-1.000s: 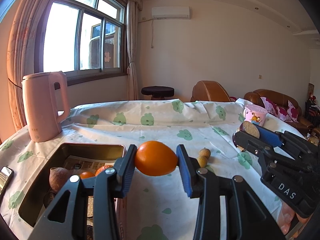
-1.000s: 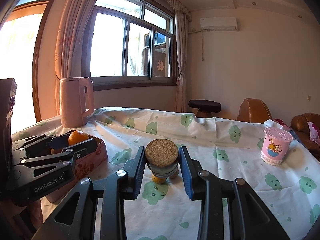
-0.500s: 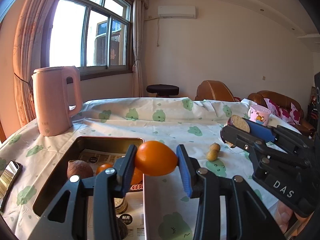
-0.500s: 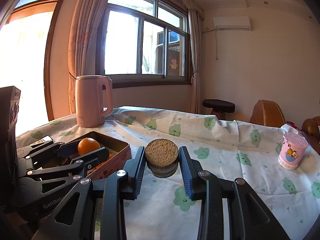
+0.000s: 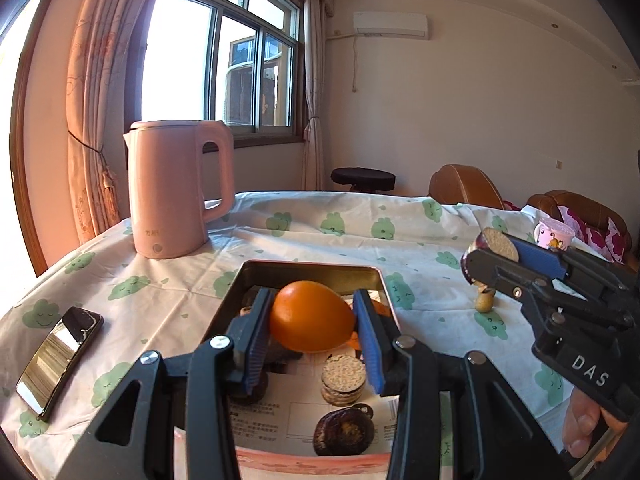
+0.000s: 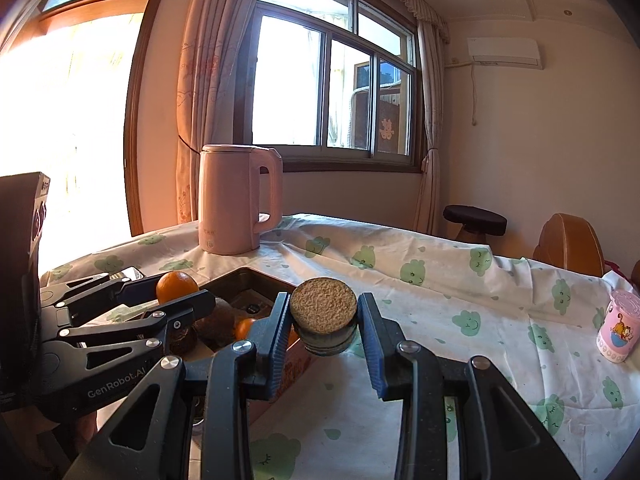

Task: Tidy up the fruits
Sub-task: 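Lower the tangerine into the tin and open the left tool while the right tool releases the slice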

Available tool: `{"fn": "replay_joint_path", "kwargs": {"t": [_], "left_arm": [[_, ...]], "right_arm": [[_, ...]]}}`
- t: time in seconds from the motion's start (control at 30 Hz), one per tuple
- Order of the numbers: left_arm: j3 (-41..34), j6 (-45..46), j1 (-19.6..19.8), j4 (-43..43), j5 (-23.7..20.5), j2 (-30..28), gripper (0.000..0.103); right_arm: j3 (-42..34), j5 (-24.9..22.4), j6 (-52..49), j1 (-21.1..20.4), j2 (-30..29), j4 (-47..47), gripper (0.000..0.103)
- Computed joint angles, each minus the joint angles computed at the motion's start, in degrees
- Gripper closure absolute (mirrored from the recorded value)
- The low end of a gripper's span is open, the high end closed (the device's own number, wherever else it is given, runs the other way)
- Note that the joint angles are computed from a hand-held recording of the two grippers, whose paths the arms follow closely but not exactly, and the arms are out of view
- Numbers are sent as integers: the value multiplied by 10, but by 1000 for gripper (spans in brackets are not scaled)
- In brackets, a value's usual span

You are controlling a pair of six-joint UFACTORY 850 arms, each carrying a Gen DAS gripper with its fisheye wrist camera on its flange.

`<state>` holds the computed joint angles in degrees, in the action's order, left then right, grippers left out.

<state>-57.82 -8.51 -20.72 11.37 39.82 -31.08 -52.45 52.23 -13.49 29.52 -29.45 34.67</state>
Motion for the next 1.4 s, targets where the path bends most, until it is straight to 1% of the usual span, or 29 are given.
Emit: {"fn": "replay_joint_path", "kwargs": {"t": [0.37,0.5,0.8,1.4], "left_arm": [[2,-4,30,-7,-18,0,61],[-2,-19,39,3,-30,-2,61],[-5,-25,37,18,-41,-5,61],[-12,-47,41,39,-58,-14,61]], "right_arm": [[-23,-24,-5,11,-17,-17,67],[-38,-40,-2,10,-24,-30,67],[-91,-100,-1,4,-57,-56,67],[-148,-158,-24,3,-90,-42,67]]}}
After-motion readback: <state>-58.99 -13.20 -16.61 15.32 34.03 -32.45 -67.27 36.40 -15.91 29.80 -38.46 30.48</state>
